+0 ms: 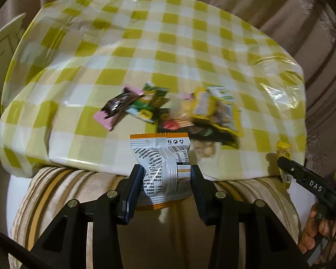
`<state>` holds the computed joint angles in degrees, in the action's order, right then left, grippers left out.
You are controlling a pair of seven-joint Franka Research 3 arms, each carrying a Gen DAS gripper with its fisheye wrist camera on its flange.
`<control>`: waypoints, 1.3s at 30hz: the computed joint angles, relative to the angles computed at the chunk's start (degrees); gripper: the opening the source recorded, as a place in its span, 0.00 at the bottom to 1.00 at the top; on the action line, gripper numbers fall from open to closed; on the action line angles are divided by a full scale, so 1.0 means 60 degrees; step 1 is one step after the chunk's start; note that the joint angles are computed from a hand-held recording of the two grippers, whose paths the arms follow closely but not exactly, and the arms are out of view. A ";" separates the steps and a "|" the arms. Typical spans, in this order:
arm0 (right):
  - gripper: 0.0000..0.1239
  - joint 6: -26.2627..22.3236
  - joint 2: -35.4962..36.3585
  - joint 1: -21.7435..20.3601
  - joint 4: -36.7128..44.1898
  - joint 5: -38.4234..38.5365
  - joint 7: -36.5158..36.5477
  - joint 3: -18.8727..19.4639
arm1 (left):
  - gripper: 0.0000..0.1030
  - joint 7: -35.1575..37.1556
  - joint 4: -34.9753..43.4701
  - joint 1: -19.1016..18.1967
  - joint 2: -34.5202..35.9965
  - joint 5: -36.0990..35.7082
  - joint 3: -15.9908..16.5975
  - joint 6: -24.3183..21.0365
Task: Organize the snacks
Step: 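Lift the white-orange packet with the left tool while the right tool lifts the yellow tofu bag, then carry both packets over the white box and open both tools to drop them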
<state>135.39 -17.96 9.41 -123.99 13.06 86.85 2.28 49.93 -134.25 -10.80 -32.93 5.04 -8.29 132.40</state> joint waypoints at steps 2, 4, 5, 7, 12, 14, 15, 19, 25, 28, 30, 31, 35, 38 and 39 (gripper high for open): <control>0.48 -0.0021 -0.0233 -0.0020 -0.0156 0.0117 -0.0144 -0.0119 | 0.43 0.0061 0.0144 -0.0110 0.0106 0.0017 -0.0096 0.0099; 0.48 -0.0027 -0.0459 -0.0083 -0.0310 0.0226 -0.0295 -0.0237 | 0.43 0.0181 0.0320 -0.0273 0.0290 -0.0047 -0.0151 0.0205; 0.48 -0.0031 -0.0563 -0.0134 -0.0381 0.0280 -0.0345 -0.0294 | 0.43 0.0266 0.0447 -0.0366 0.0420 -0.0077 -0.0191 0.0243; 0.48 -0.0008 -0.0777 -0.0321 -0.0519 0.0231 -0.0377 -0.0367 | 0.43 0.0421 0.0673 -0.0542 0.0666 -0.0147 -0.0272 0.0363; 0.48 0.0010 -0.1159 -0.0967 -0.0786 -0.0125 -0.0315 -0.0561 | 0.43 0.0972 0.1418 -0.1033 0.1509 -0.0451 -0.0448 0.0742; 0.48 -0.0013 -0.1229 -0.1242 -0.0835 -0.0275 -0.0200 -0.0623 | 0.43 0.1237 0.1741 -0.1230 0.1890 -0.0642 -0.0510 0.0890; 0.48 -0.0021 -0.1250 -0.1385 -0.0847 -0.0357 -0.0146 -0.0665 | 0.43 0.1364 0.1895 -0.1326 0.2066 -0.0743 -0.0552 0.0967; 0.48 0.0040 -0.1268 -0.1974 -0.0903 -0.0686 0.0058 -0.0856 | 0.43 0.2047 0.2556 -0.1714 0.2803 -0.1281 -0.0672 0.1131; 0.48 0.0202 -0.1059 -0.2676 -0.0883 -0.1080 0.0283 -0.1103 | 0.43 0.3366 0.3828 -0.2110 0.4081 -0.2013 -0.0980 0.0927; 0.48 0.0294 -0.0931 -0.2986 -0.0866 -0.1292 0.0451 -0.1171 | 0.43 0.4064 0.4554 -0.2215 0.4755 -0.2401 -0.1181 0.0396; 0.48 0.0326 -0.0836 -0.3130 -0.0841 -0.1361 0.0481 -0.1256 | 0.43 0.4451 0.4957 -0.2239 0.5119 -0.2655 -0.1320 0.0051; 0.48 0.0348 -0.0793 -0.3189 -0.0828 -0.1399 0.0502 -0.1275 | 0.43 0.4636 0.5178 -0.2246 0.5311 -0.2785 -0.1387 -0.0172; 0.48 0.0404 -0.0650 -0.3371 -0.0816 -0.1434 0.0563 -0.1383 | 0.43 0.4931 0.5902 -0.2278 0.5948 -0.2848 -0.1650 -0.0787; 0.48 0.0426 -0.0576 -0.3456 -0.0795 -0.1433 0.0613 -0.1421 | 0.44 0.5115 0.6225 -0.2288 0.6248 -0.2928 -0.1775 -0.1069; 0.48 0.0428 -0.0551 -0.3471 -0.0782 -0.1419 0.0604 -0.1442 | 0.44 0.5209 0.6305 -0.2283 0.6330 -0.2995 -0.1806 -0.1151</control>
